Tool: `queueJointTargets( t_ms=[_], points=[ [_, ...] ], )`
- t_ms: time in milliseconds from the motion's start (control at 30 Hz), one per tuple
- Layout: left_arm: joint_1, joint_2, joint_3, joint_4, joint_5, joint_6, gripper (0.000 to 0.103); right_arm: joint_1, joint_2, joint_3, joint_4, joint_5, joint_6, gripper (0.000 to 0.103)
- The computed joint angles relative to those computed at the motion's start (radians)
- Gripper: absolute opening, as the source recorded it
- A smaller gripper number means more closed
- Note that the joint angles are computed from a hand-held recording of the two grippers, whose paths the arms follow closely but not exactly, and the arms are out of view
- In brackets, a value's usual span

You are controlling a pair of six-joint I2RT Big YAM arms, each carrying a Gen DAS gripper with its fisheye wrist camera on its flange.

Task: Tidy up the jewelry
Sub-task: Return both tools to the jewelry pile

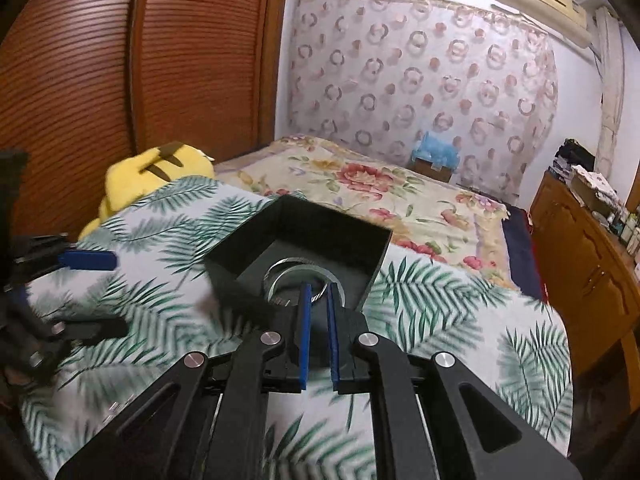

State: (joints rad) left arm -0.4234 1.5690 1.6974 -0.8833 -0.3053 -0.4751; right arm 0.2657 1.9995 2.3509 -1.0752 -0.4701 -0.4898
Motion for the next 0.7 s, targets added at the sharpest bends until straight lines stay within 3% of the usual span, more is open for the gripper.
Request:
queueJointTargets(
  t_ms=[300,400,533,700],
  points=[
    [-0.038,-0.035,-0.059,-0.010,-0.031,-0.036,0.082,-0.037,-0.217,-0.337,0.012,-0.107,-0.044,0.009],
    [-0.054,-0.042,-0.076,-0.012,-0.051,-0.032,0.082,-0.039,-0.245,-0.387,-0.009,-0.123,-0.046,0.009],
    [-0.067,-0.045,-0.086,-0.009,-0.050,-0.034,0.082,-0.038,-0.265,-0.431,-0.035,-0.122,-0.034,0.025],
    [-0.077,-0.044,-0.092,-0.009,-0.056,-0.040,0.082,-0.035,-0.262,-0.445,-0.072,-0.130,-0.042,0.025]
  ],
)
